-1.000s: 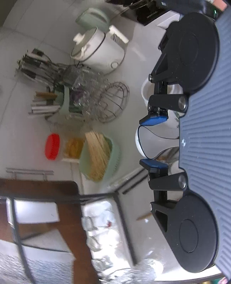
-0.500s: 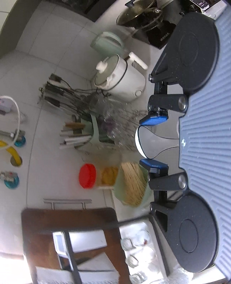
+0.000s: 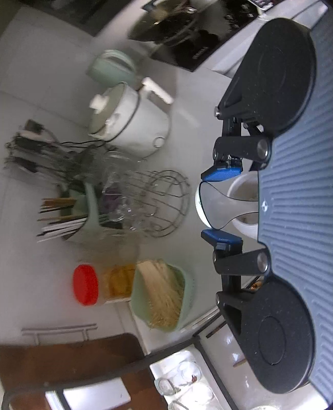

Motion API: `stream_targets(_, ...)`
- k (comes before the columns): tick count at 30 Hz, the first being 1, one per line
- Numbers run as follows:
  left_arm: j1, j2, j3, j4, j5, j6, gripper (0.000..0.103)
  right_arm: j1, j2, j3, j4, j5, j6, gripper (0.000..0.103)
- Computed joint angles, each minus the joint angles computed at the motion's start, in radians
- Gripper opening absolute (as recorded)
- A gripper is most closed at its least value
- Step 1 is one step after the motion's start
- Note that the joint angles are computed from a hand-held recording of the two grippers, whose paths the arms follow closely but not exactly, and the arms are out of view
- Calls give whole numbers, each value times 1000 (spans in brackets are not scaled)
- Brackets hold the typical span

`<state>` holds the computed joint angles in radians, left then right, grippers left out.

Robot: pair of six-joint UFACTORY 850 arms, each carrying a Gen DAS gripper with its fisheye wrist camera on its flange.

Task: Organize utensils
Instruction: 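Carry the spoon over the white Starbucks mug with the left tool, then lower the spoon into the mug and open the left tool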

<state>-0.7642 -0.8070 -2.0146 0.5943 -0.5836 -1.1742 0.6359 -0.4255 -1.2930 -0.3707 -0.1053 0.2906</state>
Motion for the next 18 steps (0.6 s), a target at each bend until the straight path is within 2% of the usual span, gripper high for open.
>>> stream_targets(7,49,-76,-124,-361,-59,354,46,0,0,3,-29,8,28,79)
stream_targets(10,68,-130,-211,-500,-137,472,46,1,0,4,-51,11,50,79)
stream_targets(14,78,-194,-320,-582,-230,565,46,2,0,6,-112,12,110,79)
stream_targets(16,79,-233,-392,-598,-292,602,46,3,2,9,-160,13,161,79)
stream_targets(18,82,-302,-514,-616,-389,638,46,5,3,11,-222,14,227,79)
